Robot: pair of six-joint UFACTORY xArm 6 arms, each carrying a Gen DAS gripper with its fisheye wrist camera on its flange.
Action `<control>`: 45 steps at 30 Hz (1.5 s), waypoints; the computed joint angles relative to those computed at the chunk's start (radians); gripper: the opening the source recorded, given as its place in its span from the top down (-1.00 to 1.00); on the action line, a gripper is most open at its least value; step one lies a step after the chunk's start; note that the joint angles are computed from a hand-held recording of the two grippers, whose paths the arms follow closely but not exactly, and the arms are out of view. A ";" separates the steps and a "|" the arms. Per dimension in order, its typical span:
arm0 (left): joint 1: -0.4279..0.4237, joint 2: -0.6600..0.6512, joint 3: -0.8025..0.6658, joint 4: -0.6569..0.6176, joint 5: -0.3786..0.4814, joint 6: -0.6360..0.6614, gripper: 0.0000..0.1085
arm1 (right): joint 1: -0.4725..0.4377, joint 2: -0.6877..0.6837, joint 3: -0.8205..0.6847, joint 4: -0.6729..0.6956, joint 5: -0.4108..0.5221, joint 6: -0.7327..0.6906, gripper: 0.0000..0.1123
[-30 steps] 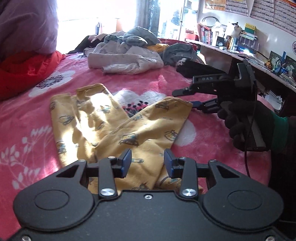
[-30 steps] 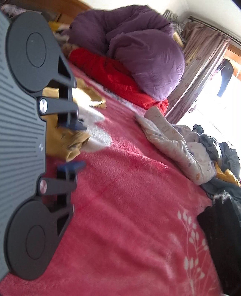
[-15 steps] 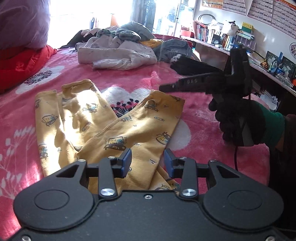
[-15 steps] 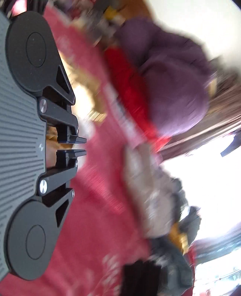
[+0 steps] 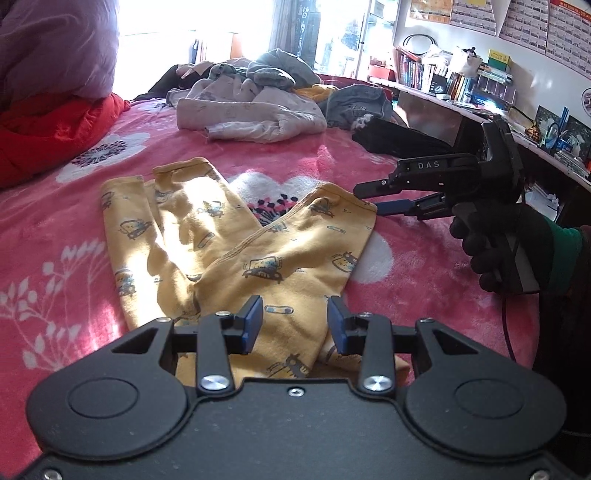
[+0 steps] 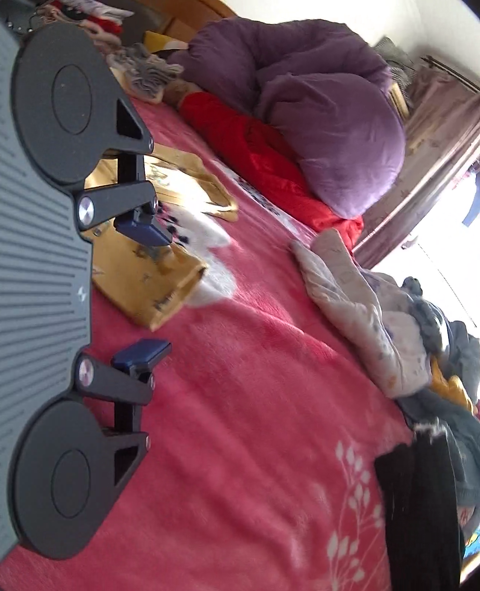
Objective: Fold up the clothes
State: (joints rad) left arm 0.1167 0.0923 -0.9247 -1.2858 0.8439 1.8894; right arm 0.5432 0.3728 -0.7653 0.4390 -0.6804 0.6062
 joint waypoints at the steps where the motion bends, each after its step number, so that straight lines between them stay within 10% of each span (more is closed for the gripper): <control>1: 0.006 -0.003 0.005 0.003 -0.003 0.003 0.34 | 0.015 0.003 -0.011 0.034 0.012 -0.034 0.44; 8: 0.066 -0.023 0.030 0.014 0.023 0.063 0.34 | 0.044 0.012 0.000 0.117 -0.032 0.016 0.72; 18: 0.085 -0.072 0.109 -0.027 -0.031 0.296 0.34 | 0.033 0.004 0.044 0.053 -0.064 0.207 0.39; 26: 0.075 -0.063 0.082 -0.008 -0.004 0.245 0.34 | 0.056 0.055 0.003 0.109 -0.106 0.152 0.81; 45: 0.025 -0.099 0.174 -0.104 -0.124 0.550 0.37 | 0.080 -0.032 -0.082 0.244 -0.007 0.071 0.84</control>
